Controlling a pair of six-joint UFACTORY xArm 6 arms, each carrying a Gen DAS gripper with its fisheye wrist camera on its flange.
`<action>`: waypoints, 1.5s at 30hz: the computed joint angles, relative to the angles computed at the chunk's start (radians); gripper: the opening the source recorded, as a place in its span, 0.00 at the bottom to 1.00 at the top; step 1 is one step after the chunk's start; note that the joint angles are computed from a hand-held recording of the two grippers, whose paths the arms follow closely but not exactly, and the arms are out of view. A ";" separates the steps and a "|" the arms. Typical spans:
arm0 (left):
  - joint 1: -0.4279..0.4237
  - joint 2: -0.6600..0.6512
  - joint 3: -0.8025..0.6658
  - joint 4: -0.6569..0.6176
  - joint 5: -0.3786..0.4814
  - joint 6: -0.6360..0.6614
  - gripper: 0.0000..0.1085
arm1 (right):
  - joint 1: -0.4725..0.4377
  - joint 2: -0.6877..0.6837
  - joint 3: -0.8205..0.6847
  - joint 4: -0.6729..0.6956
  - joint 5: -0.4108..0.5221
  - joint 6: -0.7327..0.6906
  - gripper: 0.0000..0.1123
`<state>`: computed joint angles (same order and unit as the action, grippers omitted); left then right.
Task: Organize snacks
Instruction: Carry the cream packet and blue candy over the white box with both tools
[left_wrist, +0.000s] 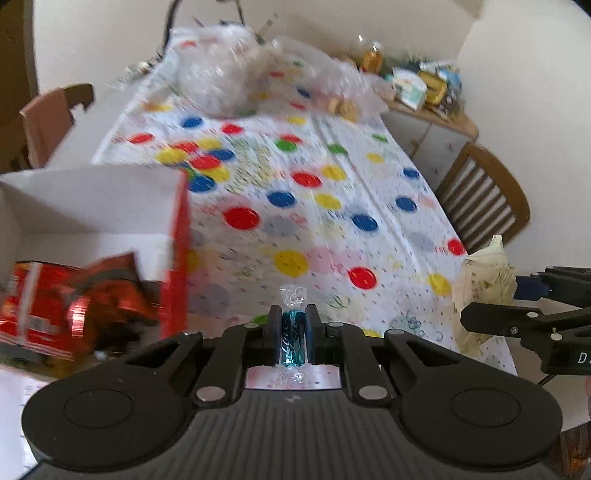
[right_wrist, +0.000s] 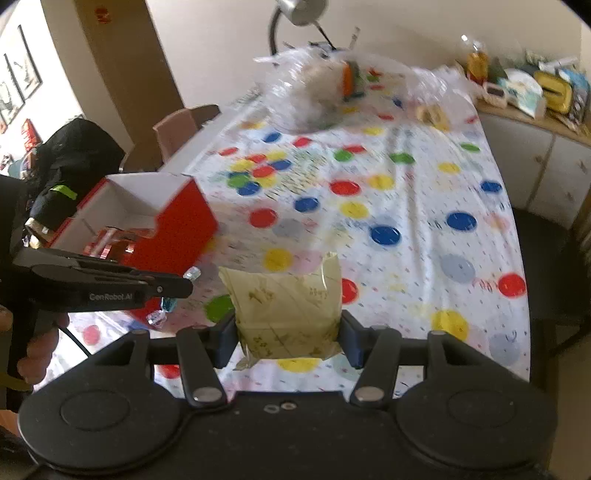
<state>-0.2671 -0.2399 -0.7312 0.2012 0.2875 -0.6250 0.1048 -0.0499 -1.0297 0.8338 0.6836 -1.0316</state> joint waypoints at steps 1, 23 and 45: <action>0.013 -0.031 0.019 0.007 -0.001 -0.002 0.11 | 0.012 -0.017 0.008 0.002 -0.005 0.002 0.48; 0.388 -0.338 0.221 -0.282 -0.027 0.414 0.11 | 0.380 -0.007 -0.057 -0.041 -0.183 0.161 0.48; 0.582 0.012 0.029 -0.533 0.041 0.854 0.11 | 0.546 0.460 -0.510 -0.480 -0.145 0.629 0.49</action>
